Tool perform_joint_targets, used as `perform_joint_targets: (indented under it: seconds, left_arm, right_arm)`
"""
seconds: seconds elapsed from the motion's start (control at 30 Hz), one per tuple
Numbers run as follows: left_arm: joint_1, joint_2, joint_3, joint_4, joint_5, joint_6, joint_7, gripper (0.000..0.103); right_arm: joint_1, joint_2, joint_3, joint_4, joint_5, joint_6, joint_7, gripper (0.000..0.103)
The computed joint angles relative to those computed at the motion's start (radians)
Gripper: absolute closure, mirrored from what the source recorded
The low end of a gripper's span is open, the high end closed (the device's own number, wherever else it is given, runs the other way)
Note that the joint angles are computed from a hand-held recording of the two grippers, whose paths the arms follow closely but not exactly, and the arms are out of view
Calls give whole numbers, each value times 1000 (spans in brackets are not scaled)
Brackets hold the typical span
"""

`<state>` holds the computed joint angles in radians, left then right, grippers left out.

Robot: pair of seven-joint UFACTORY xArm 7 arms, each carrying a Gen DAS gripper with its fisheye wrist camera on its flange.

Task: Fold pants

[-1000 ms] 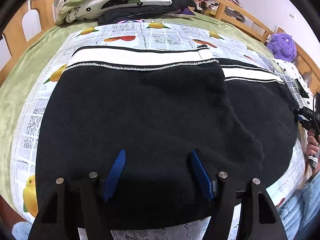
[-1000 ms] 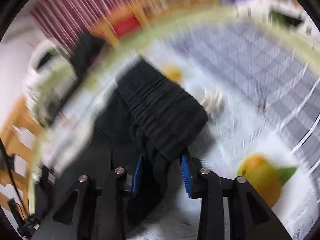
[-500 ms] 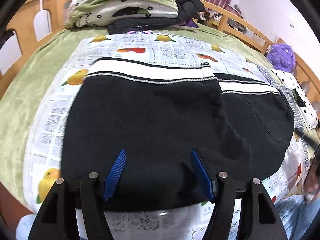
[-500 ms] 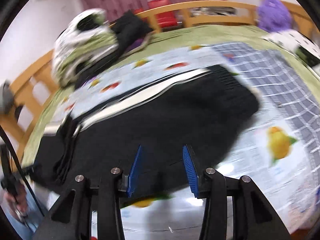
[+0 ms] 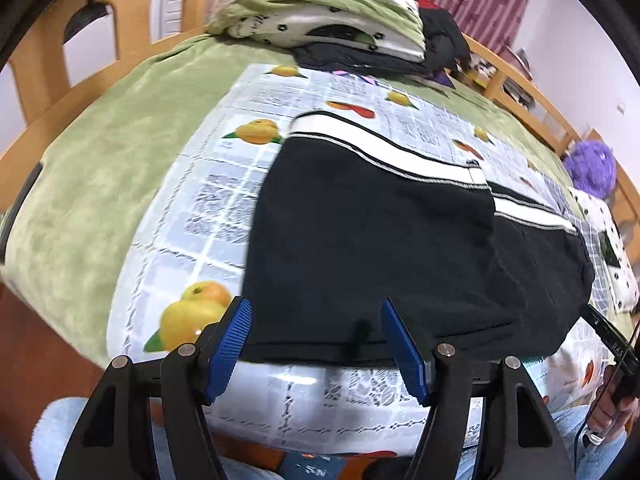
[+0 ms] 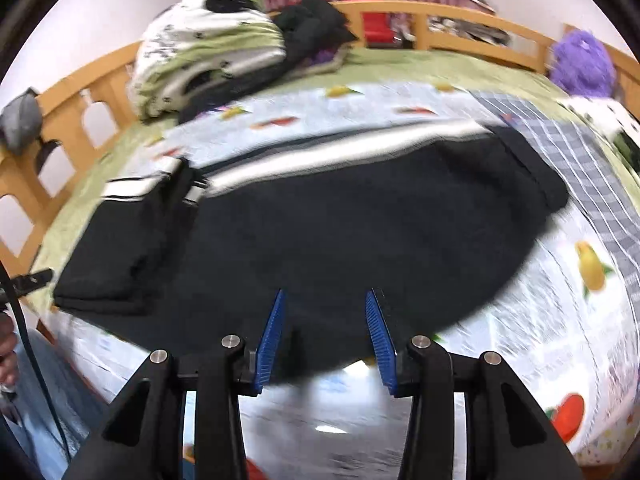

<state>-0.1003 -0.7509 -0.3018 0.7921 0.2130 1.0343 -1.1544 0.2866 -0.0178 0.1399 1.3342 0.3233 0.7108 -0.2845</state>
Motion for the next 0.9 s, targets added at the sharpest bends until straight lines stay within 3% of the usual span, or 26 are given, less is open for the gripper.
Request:
perform_joint_targets:
  seconds: [0.2,0.3,0.43,0.47,0.5,0.53,0.63,0.67,0.8,0.87,0.9]
  left_arm:
    - [-1,-88,16,-70,-16,31,-29,37]
    - [-3,-146,44,-122,-31,18,-11,37]
    - [3,-187,83,-171,-61,-8,29,37]
    - [5,-192,90,-178,-69,-11,41,37]
    - [6,-196,98,-186,-76,-18,57,37]
    - [7,-199,102,-190,-82,-23,70,37]
    - [-3,-213,116,-217,-108,-73,119,37]
    - [-9,-215,122,-235,-120,-116,132,37]
    - [-28,-196,151,-299,-194,-285,155,37]
    - [-32,-167,148,-308,-220,-326,158,37]
    - [-26,-159,140,-309,-220,-336,159,37]
  right_arm:
    - [53,203,70,239,152,146,-8,59]
    - [79,303,97,332,172,191,52,59]
    - [181,472,81,504,9,207,212,58]
    - [197,479,79,502,-22,176,227,76]
    - [233,492,56,529,-70,177,239,88]
    - [227,492,69,533,-76,176,232,90]
    - [128,413,138,443,66,79,181,90]
    - [124,394,128,427,73,84,181,90]
    - [163,381,90,352,-77,85,258,87]
    - [194,347,59,296,-82,22,252,82]
    - [187,346,76,311,-131,48,269,81]
